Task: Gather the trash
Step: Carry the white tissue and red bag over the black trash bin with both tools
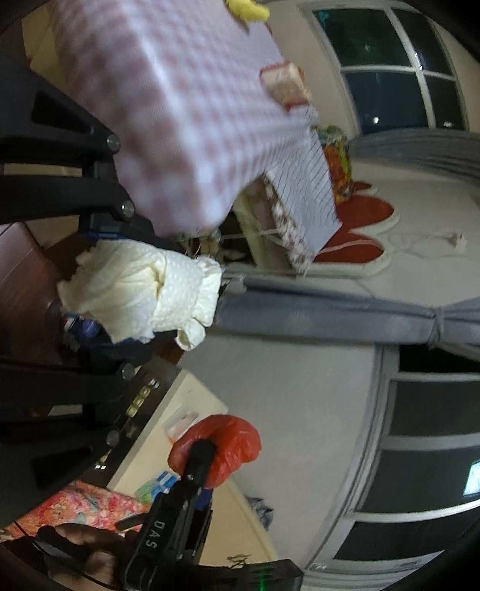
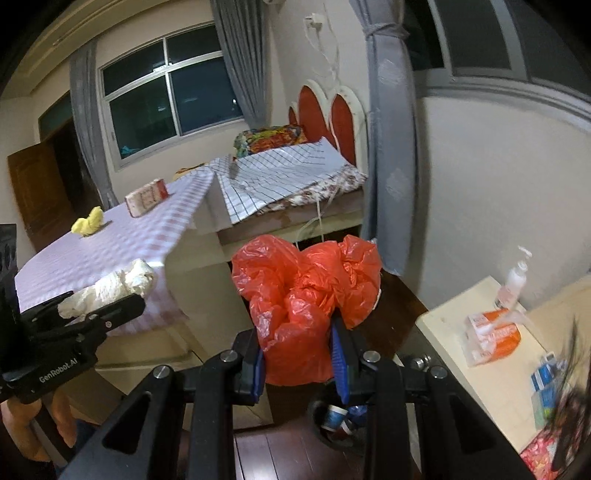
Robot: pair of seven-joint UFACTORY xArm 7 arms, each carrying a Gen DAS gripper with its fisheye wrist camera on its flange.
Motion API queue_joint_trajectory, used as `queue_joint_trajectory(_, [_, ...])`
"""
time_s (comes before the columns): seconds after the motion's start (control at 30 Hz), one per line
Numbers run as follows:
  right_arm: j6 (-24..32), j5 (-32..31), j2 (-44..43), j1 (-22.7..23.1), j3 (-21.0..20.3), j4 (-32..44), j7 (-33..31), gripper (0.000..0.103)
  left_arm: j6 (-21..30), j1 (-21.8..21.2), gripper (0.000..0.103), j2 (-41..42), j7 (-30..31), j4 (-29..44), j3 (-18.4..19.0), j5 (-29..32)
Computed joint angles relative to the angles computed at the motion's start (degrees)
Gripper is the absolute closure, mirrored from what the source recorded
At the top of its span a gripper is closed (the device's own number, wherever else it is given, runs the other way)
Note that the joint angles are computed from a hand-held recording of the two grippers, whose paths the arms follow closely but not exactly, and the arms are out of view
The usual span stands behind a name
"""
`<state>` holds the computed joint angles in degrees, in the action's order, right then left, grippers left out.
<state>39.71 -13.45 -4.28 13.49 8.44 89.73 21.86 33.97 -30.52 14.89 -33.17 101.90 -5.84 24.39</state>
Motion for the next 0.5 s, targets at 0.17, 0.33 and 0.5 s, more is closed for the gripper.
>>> queue_joint_trajectory(0.17, [-2.22, 2.45, -4.22, -1.73, -1.54, -8.65, -0.72, 0.072, 1.06, -1.24, 0.064, 4.95, 3.85, 3.88, -1.08, -3.0])
queue_joint_trajectory(0.33, [-4.88, 5.55, -5.9, -3.45, -2.63, -15.24, -3.26, 0.072, 2.17, -2.67, 0.064, 10.76, 6.38, 8.18, -0.55, -6.03])
queue_joint_trajectory(0.5, [-7.47, 8.98, -5.63, -4.67, -3.63, -20.63, -5.78, 0.072, 4.58, -4.08, 0.064, 16.88, 7.55, 13.67, 0.71, -8.55])
